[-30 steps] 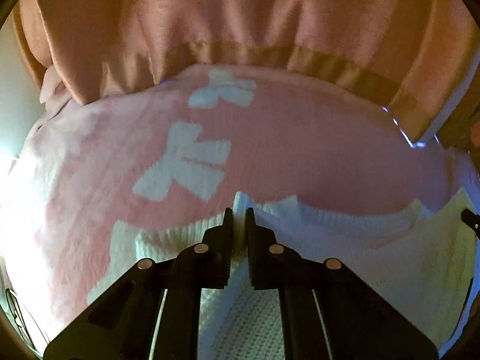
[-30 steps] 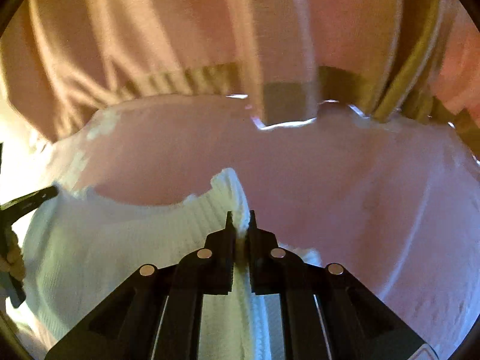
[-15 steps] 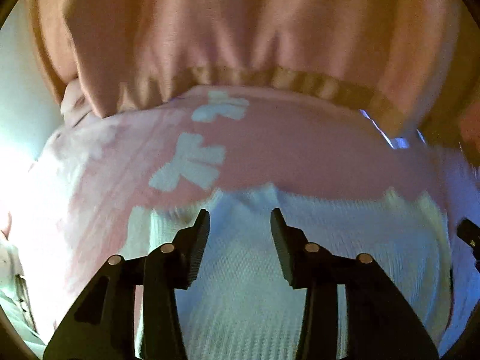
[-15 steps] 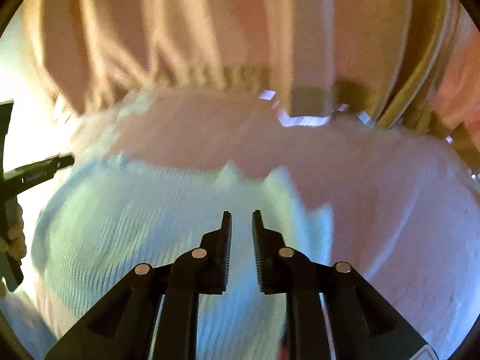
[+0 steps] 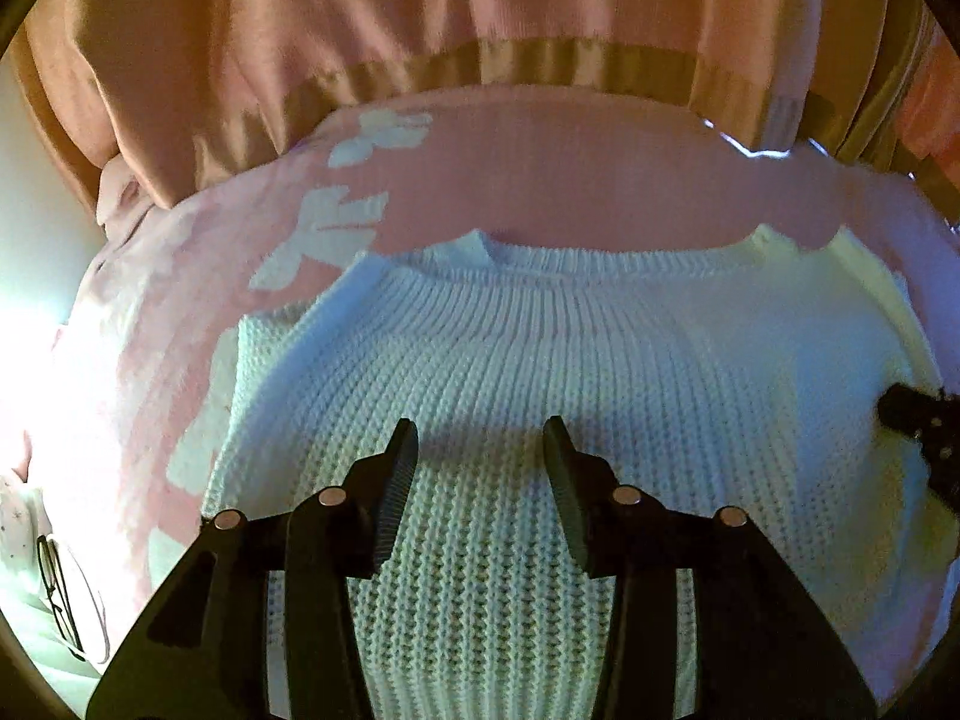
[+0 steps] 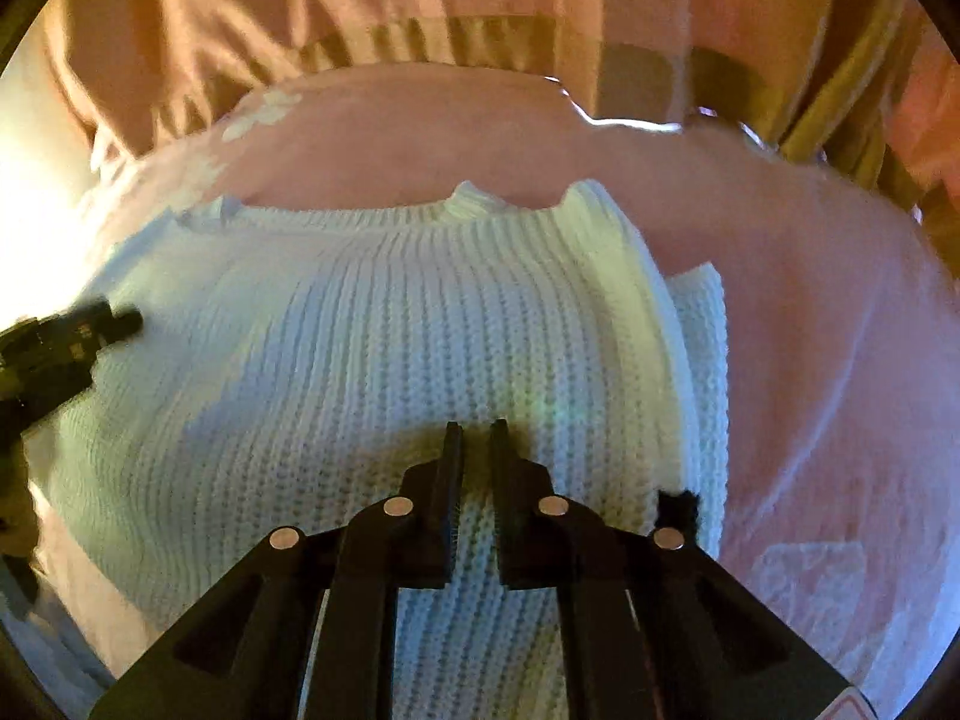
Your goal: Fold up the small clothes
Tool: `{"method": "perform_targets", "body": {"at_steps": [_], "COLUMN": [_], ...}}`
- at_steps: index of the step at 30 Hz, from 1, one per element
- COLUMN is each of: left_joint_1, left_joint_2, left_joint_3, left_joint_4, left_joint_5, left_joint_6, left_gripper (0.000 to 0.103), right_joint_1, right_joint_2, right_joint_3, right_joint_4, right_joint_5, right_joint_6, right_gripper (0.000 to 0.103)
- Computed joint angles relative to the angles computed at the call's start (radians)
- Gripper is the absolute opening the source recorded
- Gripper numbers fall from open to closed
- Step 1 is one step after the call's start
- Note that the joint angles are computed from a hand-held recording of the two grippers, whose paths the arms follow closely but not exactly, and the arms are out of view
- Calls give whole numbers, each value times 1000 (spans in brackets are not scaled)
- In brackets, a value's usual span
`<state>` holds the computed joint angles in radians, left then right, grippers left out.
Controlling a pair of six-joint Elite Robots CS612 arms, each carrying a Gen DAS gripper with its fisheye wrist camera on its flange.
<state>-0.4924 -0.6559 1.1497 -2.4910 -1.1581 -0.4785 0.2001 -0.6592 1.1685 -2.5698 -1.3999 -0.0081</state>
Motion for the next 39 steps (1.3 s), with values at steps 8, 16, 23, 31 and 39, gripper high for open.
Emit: {"method": "perform_targets", "body": {"at_steps": [8, 16, 23, 31, 39], "left_joint_1": [-7, -7, -6, -1, 37], "left_joint_2": [-1, -3, -2, -15, -79], "left_joint_3": [12, 12, 10, 22, 117], "left_joint_4": [-12, -9, -10, -22, -101], "left_joint_5": [32, 33, 31, 15, 11], "left_joint_6": [20, 26, 19, -1, -123], "left_gripper": [50, 50, 50, 51, 74], "right_joint_1": [1, -4, -9, -15, -40], "right_joint_2": [8, 11, 1, 22, -13], "right_joint_3": [-12, -20, -13, -56, 1], "right_joint_4": [7, 23, -49, 6, -3], "right_joint_5": [-50, -49, -30, -46, -57], "right_joint_6": [20, 37, 53, 79, 140], "right_gripper": [8, 12, 12, 16, 61]}}
